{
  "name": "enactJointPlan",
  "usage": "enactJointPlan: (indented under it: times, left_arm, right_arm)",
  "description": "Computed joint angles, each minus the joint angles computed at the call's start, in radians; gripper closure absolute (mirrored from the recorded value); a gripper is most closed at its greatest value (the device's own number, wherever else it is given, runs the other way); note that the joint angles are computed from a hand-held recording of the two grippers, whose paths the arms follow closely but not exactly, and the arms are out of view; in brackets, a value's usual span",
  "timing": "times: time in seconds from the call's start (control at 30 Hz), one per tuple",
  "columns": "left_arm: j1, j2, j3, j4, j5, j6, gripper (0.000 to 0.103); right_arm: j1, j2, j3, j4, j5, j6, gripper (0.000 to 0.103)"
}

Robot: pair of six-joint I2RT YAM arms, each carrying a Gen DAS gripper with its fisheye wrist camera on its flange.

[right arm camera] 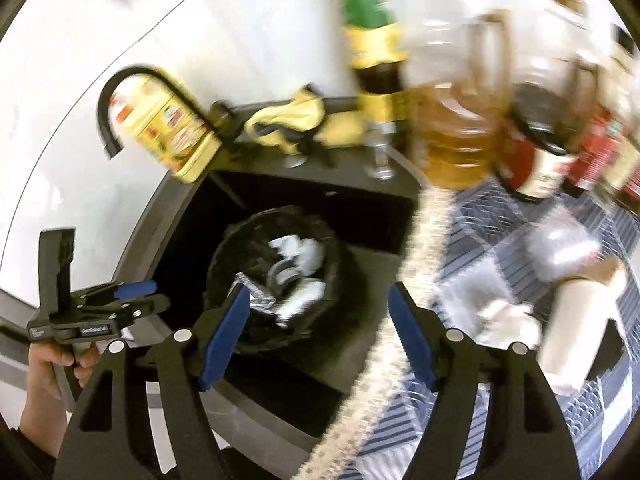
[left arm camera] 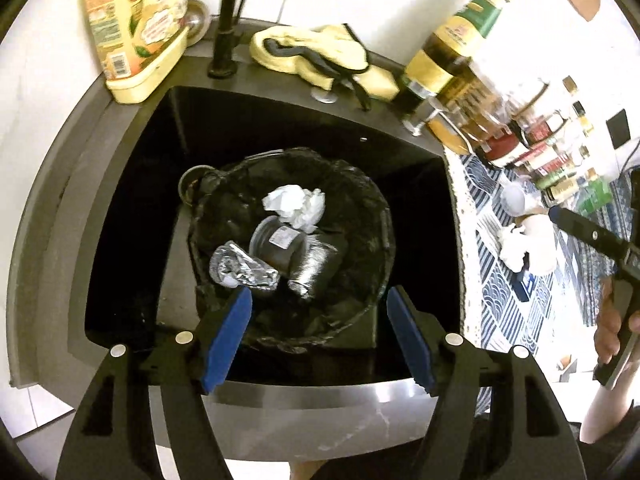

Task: Collect trash
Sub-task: 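Move both open tools back over the tablecloth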

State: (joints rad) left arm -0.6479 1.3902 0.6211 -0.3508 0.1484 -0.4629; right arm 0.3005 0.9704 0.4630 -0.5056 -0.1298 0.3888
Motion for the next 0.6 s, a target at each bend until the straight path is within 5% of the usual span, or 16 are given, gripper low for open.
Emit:
enactJointPlan:
  times: [0.13, 0.3, 0.4, 0.6]
  left_arm:
    - [-0.059, 0.011, 0.024, -0.007, -0.021, -0.029, 0.028]
    - [-0.105, 0.04, 0.05, -0.01, -0.034, -0.054, 0.027]
    - [-0.139, 0.053, 0.065, -0.012, -0.049, -0.07, 0.027]
    - [-0.199, 0.065, 0.102, -0.031, -0.073, -0.087, 0.027]
  right_arm:
    - [-0.286, -0.174, -0.022, -0.173, -0.075, -0.163, 0.023]
    - [-0.729, -0.206, -0.032, -0.304, -0.183, -0.484, 0.023]
    - [-0.988, -0.142, -0.031, -0.331, -0.245, -0.692, 0.023]
    - [-1.184, 0.073, -0.038, -0.256, -0.28, -0.828, 0.023]
